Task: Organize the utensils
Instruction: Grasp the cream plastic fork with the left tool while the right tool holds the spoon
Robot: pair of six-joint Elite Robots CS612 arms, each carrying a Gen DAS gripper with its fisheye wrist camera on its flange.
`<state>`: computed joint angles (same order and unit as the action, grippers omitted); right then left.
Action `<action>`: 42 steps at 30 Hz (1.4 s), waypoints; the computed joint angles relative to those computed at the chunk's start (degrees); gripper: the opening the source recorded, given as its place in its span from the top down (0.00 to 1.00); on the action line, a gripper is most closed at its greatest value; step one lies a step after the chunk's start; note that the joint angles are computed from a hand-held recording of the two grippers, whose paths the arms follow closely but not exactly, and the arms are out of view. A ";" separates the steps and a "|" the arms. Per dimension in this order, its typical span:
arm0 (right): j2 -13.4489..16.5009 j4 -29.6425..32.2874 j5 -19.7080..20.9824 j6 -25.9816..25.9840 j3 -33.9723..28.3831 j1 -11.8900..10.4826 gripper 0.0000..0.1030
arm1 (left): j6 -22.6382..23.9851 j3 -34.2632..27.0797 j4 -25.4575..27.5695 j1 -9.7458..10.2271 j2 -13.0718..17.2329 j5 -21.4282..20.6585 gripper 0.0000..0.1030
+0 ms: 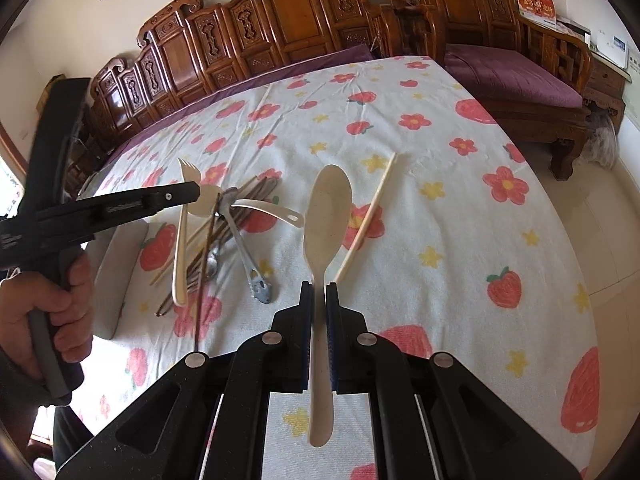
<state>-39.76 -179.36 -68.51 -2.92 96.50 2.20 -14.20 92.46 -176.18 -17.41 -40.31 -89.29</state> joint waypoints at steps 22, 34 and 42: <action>-2.96 -2.41 3.71 -6.01 2.39 4.46 0.92 | 4.63 10.42 -4.08 3.62 -8.08 3.41 0.97; -2.50 -1.06 6.13 -4.64 -0.24 8.29 0.92 | 5.47 12.53 -2.20 7.35 -8.85 6.12 0.97; -1.91 0.50 5.99 -4.58 -2.26 10.72 0.92 | 5.08 12.74 -1.03 9.69 -8.22 6.47 0.97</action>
